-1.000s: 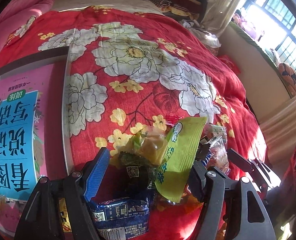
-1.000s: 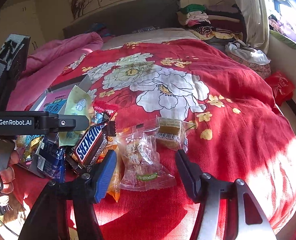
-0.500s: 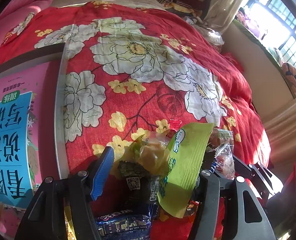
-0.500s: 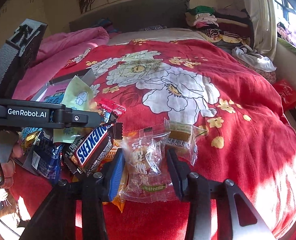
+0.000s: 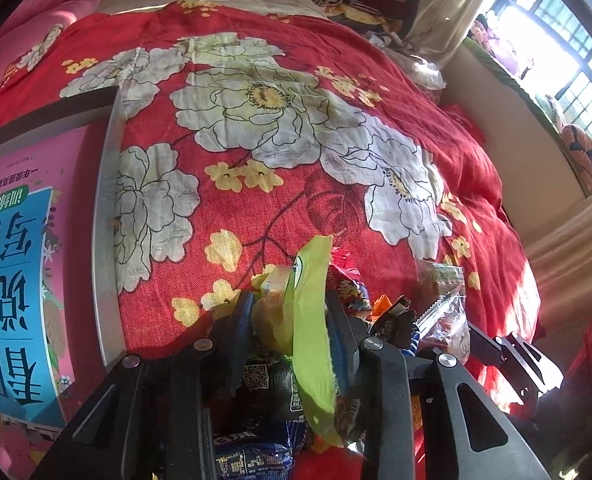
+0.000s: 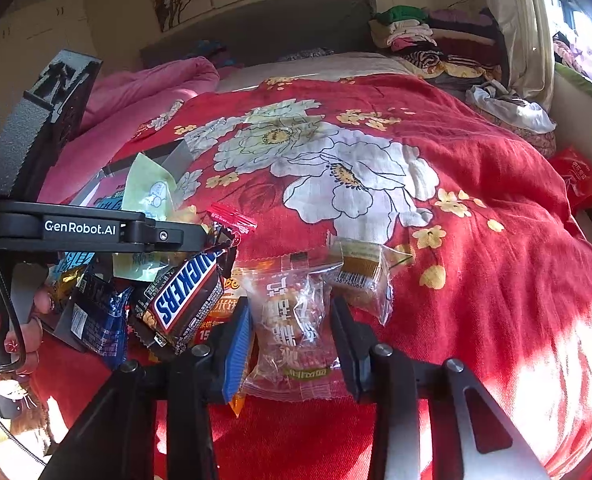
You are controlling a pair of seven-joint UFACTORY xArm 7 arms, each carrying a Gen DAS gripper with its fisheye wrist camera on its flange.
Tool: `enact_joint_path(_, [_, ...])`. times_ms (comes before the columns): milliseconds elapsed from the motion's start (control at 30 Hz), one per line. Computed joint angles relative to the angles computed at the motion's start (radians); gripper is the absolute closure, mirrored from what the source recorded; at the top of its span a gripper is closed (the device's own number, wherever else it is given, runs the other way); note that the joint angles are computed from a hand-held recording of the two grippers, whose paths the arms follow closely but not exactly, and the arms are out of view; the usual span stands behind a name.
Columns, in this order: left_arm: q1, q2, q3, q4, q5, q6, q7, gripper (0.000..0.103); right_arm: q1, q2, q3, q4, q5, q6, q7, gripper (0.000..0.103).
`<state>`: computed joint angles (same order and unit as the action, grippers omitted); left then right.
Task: Organize snacks
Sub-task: 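Grasp the green-and-yellow packet with the left tool while the right tool grasps a clear candy bag, then carry the green packet and the clear candy bag over the tray with both tools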
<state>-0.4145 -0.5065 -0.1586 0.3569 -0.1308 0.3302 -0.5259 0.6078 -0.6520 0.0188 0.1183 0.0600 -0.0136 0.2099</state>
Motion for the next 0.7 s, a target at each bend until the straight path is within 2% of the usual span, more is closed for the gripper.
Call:
enact_joint_path(167, [-0.015,-0.029,0.018,-0.023,-0.022,-0.019,0.009,0.068,0.014,-0.051,-0.019,-0.027,0.002,-0.031,0.002,0.066])
enact_joint_path(367, [-0.022,-0.127,0.028,-0.058,-0.029,-0.014,0.008,0.068,0.019,-0.112,-0.02,-0.05,-0.011,-0.047,0.013,0.066])
enact_joint_path(700, [-0.008,-0.343,0.036,-0.121,-0.025,0.069,-0.004,0.068,-0.031,-0.187,0.055,-0.063,-0.039,-0.032,0.06,0.066])
